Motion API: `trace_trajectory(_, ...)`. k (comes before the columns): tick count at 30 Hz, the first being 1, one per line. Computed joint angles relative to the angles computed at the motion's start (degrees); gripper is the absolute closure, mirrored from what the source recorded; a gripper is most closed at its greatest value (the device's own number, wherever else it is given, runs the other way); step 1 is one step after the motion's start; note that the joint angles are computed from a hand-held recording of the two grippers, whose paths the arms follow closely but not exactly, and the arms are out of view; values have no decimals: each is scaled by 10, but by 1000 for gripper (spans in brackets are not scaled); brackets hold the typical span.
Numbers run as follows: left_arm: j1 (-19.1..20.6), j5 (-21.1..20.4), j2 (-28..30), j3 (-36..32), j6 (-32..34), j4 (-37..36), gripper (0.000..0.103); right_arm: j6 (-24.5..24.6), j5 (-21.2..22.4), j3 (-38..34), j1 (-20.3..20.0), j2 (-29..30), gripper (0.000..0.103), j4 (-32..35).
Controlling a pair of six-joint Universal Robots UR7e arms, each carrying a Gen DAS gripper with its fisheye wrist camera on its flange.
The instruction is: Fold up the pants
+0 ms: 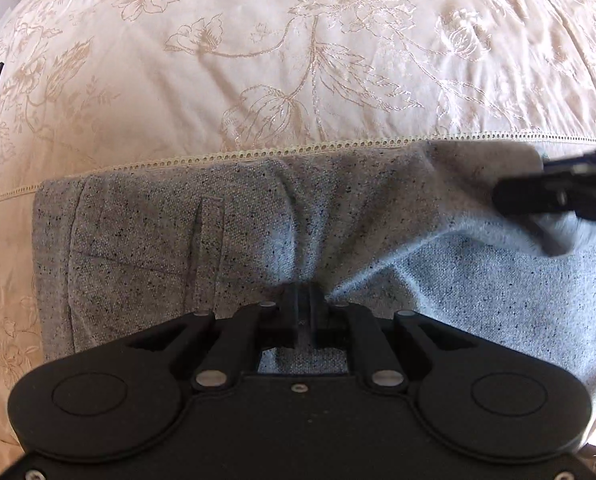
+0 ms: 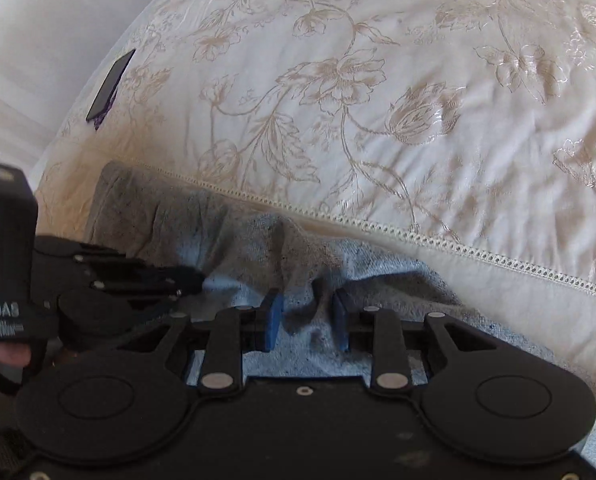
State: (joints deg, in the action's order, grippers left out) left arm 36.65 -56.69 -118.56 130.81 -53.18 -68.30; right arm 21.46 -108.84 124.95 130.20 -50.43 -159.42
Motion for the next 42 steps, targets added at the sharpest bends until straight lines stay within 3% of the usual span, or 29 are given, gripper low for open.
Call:
trace_trajectory(2, -17, -4, -3, 3, -9, 9, 89, 11, 2, -18, -7, 13, 69, -2)
trace_trajectory(5, -20, -8, -7, 5, -12, 6, 89, 20, 16, -45, -19, 32, 68, 32)
trace_trajectory(8, -15, -11, -16, 1, -12, 5, 89, 37, 18, -50, -28, 46, 68, 18)
trace_trajectory(10, -12, -9, -23, 2, -8, 2, 89, 16, -10, -65, -29, 65, 95, -16)
trace_trajectory(11, -18, -8, -28, 4, -5, 6, 89, 6, -24, -81, -32, 75, 95, -11)
trace_trajectory(14, -21, -5, -28, 4, 7, 11, 89, 6, -12, -119, -62, 100, 95, 36)
trace_trajectory(16, -21, -8, -27, -2, 9, 14, 89, -11, -11, -114, -61, 100, 95, 27)
trace_trajectory(19, -22, -18, -26, -19, 6, 23, 89, 25, -4, -78, -66, 72, 95, -22)
trace_trajectory(20, -30, -22, -31, -30, 2, 33, 87, 45, -28, -65, -62, 63, 95, -40)
trace_trajectory(22, -57, -3, -48, -45, -27, 60, 87, 89, -112, -42, -40, 47, 80, -84)
trace_trajectory(24, -80, 29, -63, -56, -68, 96, 87, 121, -161, -20, -27, 28, 79, -120)
trace_trajectory(27, -72, 69, -69, -67, -121, 144, 87, 62, -149, -7, -8, 5, 79, -134)
trace_trajectory(31, 2, 94, -38, -63, -134, 181, 85, -41, -126, -14, 36, 20, 81, -91)
trace_trajectory(32, 14, 91, -46, -65, -130, 177, 85, -58, -145, -17, 44, 29, 90, -66)
trace_trajectory(34, 32, 90, -53, -69, -115, 152, 85, -18, -227, -20, 54, 51, 93, 5)
trace_trajectory(37, 22, 84, -37, -84, -134, 170, 87, 141, -356, -10, 46, 49, 87, 122)
trace_trajectory(39, -27, 77, -41, -87, -162, 199, 87, 165, -378, 11, 59, 24, 83, 101)
trace_trajectory(42, -97, 44, -75, -70, -146, 171, 86, 151, -332, 49, 89, -24, 82, 46)
